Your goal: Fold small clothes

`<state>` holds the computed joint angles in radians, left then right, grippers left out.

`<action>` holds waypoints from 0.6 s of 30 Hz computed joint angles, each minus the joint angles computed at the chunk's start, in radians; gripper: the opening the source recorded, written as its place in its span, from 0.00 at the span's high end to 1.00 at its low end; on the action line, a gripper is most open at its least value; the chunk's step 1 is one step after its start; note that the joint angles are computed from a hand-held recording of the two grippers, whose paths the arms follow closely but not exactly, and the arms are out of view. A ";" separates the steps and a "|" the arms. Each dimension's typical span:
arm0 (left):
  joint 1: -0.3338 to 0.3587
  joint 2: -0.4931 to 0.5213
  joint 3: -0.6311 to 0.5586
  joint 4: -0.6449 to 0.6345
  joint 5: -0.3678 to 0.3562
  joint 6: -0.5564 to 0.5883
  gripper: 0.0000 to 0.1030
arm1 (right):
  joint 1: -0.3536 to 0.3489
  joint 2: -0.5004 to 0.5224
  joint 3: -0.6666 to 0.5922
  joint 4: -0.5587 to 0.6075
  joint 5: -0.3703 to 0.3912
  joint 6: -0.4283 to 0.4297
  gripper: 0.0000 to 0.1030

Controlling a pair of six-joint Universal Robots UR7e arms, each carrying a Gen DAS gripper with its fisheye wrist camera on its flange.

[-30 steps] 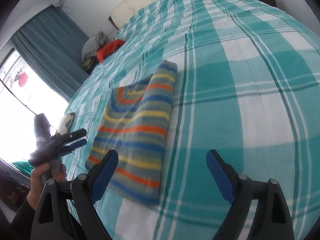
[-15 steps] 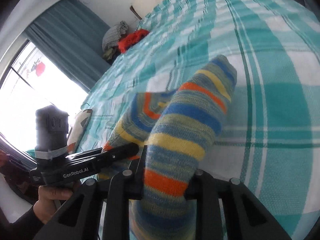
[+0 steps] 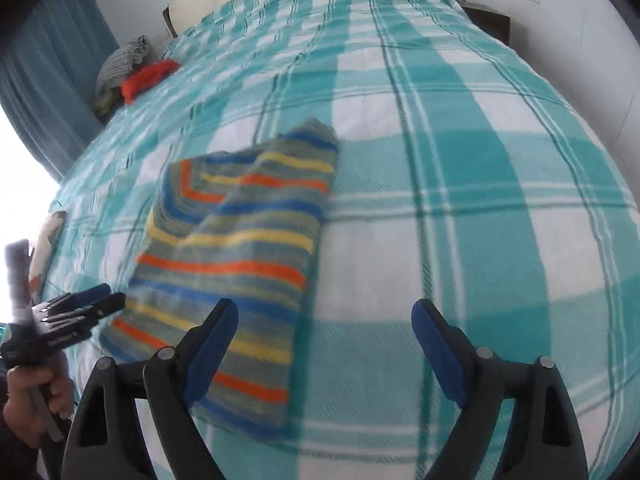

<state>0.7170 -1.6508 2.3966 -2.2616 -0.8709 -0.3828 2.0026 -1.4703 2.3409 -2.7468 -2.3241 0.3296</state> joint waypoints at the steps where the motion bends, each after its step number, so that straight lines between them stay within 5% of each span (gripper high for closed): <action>1: -0.060 -0.055 0.028 0.059 0.055 -0.047 0.16 | 0.022 -0.028 0.019 0.048 -0.032 0.027 0.11; 4: -0.248 -0.179 0.056 0.302 0.190 -0.204 0.04 | 0.107 -0.073 0.044 0.123 -0.097 0.053 0.07; 10: -0.477 -0.259 -0.063 0.798 0.243 -0.586 0.01 | 0.343 -0.093 -0.032 0.270 -0.167 0.148 0.00; 18: -0.646 -0.275 -0.157 1.138 0.022 -0.876 0.01 | 0.569 -0.069 -0.180 0.730 -0.207 0.549 0.00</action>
<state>0.0714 -1.9255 2.2393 -1.1232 -0.8487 -1.2584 2.5715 -1.5393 2.1614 -2.0171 -2.5309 0.8784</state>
